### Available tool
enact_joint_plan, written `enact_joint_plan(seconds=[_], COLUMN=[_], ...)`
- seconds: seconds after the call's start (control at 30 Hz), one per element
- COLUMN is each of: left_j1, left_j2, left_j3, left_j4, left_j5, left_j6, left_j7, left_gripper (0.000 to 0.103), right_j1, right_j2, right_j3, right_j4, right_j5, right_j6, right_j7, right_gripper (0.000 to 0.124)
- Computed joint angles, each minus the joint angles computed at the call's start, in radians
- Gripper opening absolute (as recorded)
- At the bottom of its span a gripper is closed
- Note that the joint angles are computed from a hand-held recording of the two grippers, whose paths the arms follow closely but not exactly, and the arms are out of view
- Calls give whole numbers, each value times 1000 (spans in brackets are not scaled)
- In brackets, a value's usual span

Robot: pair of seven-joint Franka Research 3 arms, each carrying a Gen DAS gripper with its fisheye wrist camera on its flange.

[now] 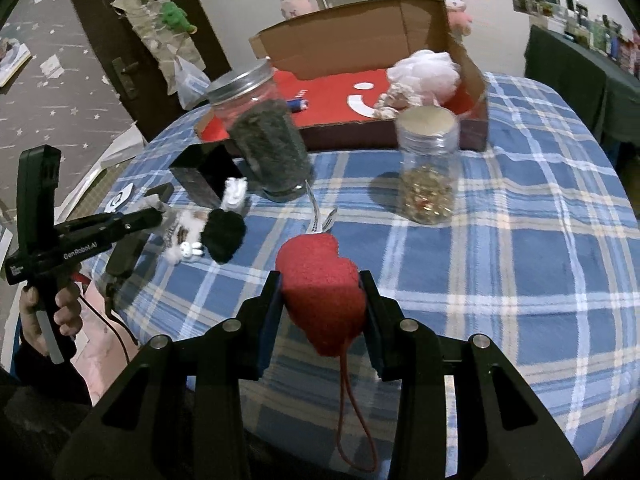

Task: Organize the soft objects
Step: 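Carry the white tissue with the left tool while the right tool carries the red heart over the box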

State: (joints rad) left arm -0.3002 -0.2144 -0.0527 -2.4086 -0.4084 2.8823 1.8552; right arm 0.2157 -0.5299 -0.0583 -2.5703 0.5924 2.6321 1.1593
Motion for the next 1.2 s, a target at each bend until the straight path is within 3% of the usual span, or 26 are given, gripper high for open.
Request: enact_joint_plan(seconds=[0.73, 1.2], left_j1=[90, 140], left_j2=[52, 109], left_j3=[-19, -50], left_j4=[58, 157], left_j5=[125, 197], left_j6=[-11, -20], left_j7=[-97, -119], left_gripper=[10, 10], right_j1=[-118, -165], right_j2=[-29, 29], right_j3=[-11, -21], right_j4=[-26, 37], right_j5=[-105, -167], right_j6=[5, 42], right_j7=[98, 116], right_gripper=[35, 35])
